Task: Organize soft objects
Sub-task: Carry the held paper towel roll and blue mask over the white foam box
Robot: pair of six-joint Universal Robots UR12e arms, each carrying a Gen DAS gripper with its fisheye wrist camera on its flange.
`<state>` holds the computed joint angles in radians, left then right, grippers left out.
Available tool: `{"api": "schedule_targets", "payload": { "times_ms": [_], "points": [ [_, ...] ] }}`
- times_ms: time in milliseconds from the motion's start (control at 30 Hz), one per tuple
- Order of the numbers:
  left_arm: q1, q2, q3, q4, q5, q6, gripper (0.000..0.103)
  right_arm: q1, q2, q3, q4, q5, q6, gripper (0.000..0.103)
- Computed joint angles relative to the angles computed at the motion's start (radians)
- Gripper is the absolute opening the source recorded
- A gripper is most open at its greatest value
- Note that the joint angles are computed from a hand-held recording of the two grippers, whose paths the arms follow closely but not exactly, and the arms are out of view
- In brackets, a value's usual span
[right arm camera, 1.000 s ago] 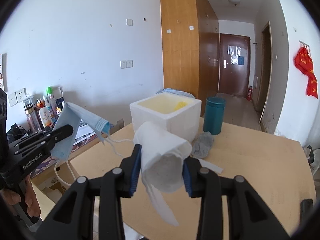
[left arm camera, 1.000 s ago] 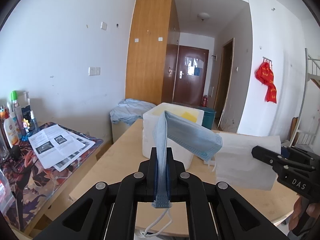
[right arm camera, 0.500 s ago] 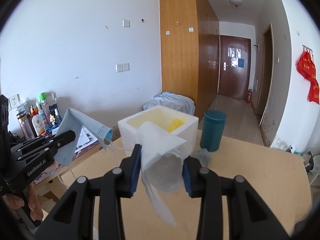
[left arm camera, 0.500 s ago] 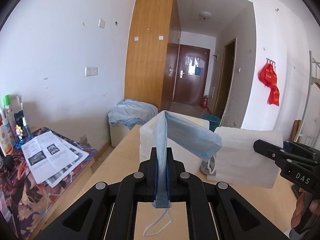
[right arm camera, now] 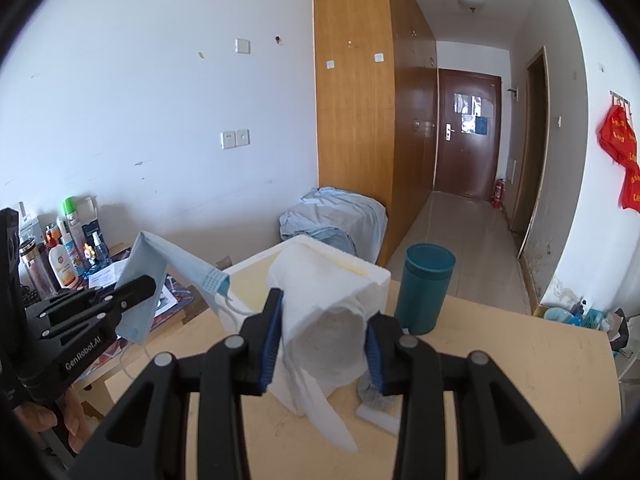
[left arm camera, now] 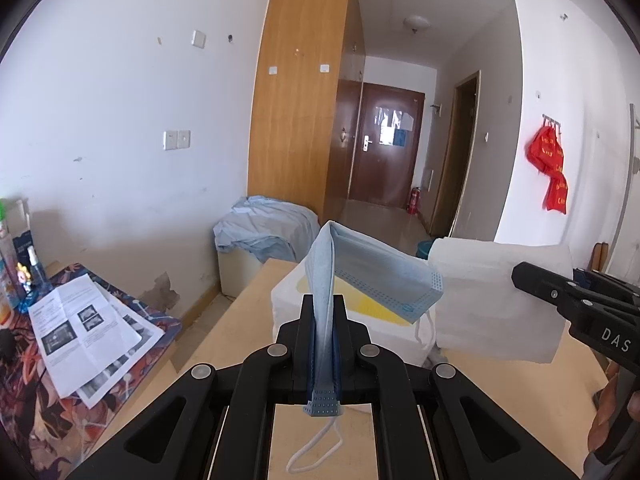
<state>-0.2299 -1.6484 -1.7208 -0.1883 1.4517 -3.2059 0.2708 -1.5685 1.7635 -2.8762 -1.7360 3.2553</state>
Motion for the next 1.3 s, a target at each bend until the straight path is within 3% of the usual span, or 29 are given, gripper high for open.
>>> {"api": "schedule_targets", "payload": {
  "times_ms": [367, 567, 1033, 1300],
  "points": [
    [-0.006, -0.074, 0.093, -0.038, -0.027, 0.001, 0.007, -0.021, 0.044, -0.056, 0.017, 0.005, -0.010, 0.041],
    [-0.017, -0.124, 0.156, -0.075, 0.003, -0.002, 0.007, -0.027, 0.078, -0.095, 0.029, 0.012, -0.023, 0.041],
    [-0.018, -0.177, 0.206, -0.115, 0.056, -0.016, 0.007, -0.050, 0.144, -0.169, 0.185, 0.109, -0.050, 0.042],
    [-0.022, -0.196, 0.232, -0.156, 0.069, -0.004, 0.007, -0.062, 0.154, -0.184, 0.232, 0.141, -0.023, 0.044]
  ]
}}
